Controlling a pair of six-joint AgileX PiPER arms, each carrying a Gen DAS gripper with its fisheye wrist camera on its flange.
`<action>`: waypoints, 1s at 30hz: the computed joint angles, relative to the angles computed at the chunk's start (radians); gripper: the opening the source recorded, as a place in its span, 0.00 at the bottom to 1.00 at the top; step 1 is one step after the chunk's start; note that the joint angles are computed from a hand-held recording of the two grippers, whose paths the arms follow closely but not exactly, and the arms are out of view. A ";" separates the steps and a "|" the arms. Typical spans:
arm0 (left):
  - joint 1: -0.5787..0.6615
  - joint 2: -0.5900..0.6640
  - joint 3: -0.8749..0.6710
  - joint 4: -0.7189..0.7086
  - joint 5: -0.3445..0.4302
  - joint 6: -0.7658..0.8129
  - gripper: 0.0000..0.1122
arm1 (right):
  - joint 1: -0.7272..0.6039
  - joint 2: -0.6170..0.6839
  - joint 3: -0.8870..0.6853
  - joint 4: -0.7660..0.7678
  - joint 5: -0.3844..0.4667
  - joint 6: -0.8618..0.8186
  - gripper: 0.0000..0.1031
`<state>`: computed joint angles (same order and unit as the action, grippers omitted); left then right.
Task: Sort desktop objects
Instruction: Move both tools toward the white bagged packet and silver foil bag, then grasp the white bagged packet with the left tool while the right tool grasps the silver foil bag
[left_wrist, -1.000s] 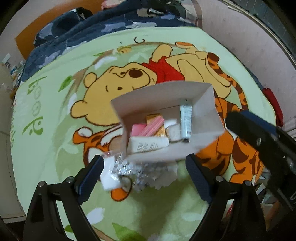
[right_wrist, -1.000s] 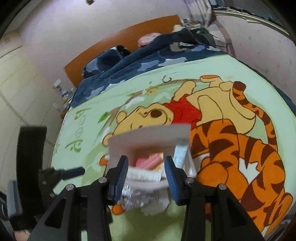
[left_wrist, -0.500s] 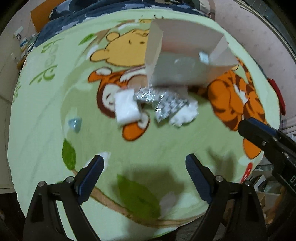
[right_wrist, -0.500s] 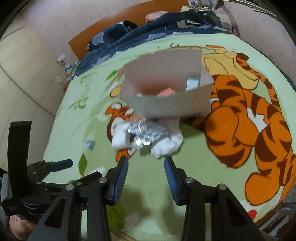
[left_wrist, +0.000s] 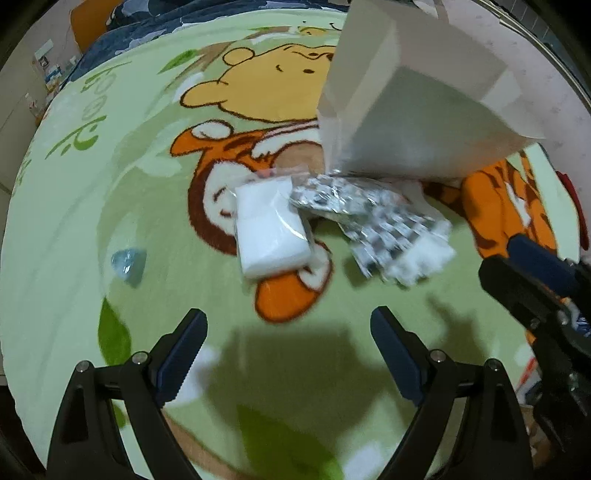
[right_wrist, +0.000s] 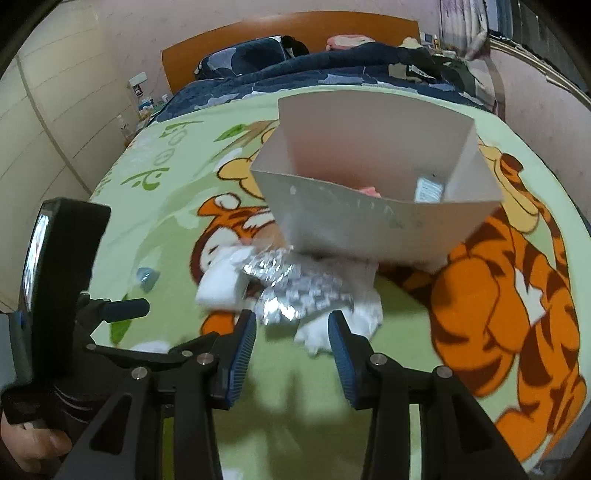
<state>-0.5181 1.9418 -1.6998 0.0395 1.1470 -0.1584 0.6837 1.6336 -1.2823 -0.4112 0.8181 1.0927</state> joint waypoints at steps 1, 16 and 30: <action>0.005 0.022 -0.007 0.002 -0.012 0.004 0.81 | -0.016 0.018 0.002 0.003 -0.029 -0.011 0.40; 0.054 0.286 -0.207 -0.021 -0.020 0.030 0.81 | -0.174 0.268 -0.115 0.207 -0.147 -0.269 0.40; 0.093 0.351 -0.246 -0.070 -0.010 0.062 0.50 | -0.171 0.315 -0.171 0.193 -0.103 -0.260 0.65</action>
<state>-0.4254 2.2926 -1.9455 -0.0308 1.1374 -0.0968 0.5125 1.9482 -1.4531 -0.2182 0.7147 0.8330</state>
